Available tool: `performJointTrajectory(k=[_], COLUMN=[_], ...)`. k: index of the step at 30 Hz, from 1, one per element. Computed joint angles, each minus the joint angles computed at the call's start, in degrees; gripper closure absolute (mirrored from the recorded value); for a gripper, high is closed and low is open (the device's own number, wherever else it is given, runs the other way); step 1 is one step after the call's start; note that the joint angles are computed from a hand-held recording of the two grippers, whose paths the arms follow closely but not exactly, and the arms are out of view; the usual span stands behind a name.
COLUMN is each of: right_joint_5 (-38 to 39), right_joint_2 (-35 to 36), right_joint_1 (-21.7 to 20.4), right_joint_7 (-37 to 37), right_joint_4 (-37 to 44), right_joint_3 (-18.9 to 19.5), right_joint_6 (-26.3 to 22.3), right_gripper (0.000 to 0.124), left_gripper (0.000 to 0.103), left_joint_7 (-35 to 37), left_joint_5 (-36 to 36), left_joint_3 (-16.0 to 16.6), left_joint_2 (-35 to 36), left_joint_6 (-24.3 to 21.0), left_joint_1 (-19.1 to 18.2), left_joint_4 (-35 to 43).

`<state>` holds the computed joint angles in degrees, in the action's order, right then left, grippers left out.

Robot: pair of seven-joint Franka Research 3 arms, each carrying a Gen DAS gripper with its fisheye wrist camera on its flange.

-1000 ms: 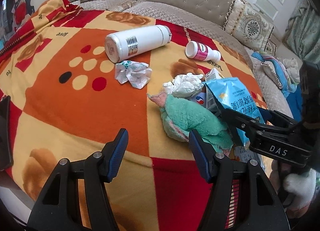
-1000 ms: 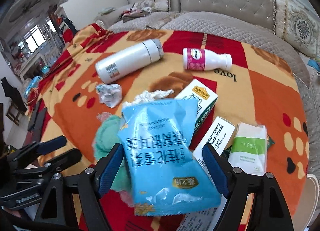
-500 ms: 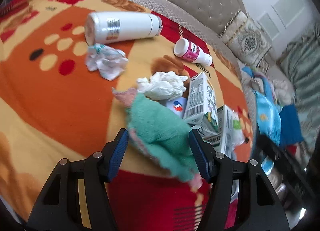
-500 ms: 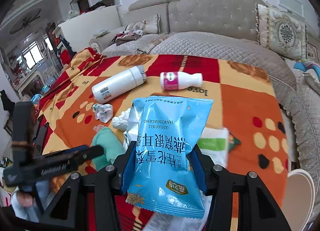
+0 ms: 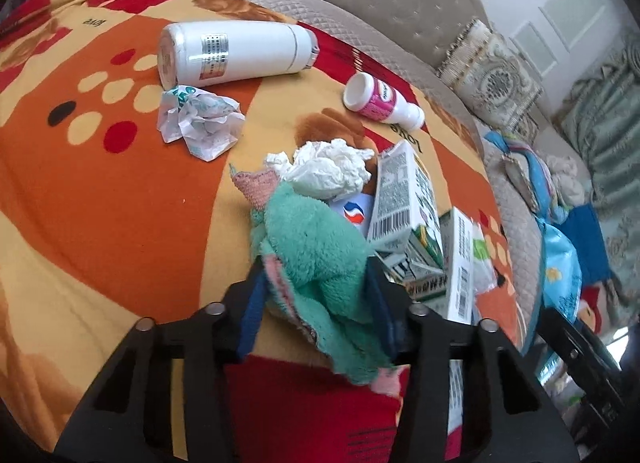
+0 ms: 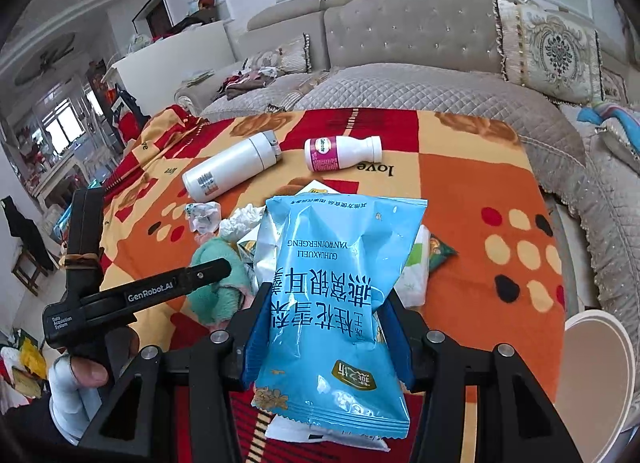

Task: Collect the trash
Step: 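Grasp the blue snack bag with the right tool while the left tool grasps the green towel, then carry towel and snack bag over the white bin and open both tools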

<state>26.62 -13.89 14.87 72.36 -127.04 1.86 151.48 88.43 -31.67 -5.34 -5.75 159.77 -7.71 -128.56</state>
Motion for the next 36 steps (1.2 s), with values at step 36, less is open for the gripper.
performJointTrajectory(k=[36], right_joint_5=[-2.6], right_joint_2=[-14.1], right_joint_1=[-4.3], right_joint_7=[4.8], right_joint_4=[-12.9], right_joint_3=[-2.2], right_joint_6=[1.9], right_gripper=[0.074], left_gripper=[0.066], left_joint_7=[5.6], left_joint_5=[5.8], left_joint_3=[0.5], left_joint_2=[-7.9], left_joint_6=[-0.4], left_joint_1=[-11.4], left_joint_4=[-0.8])
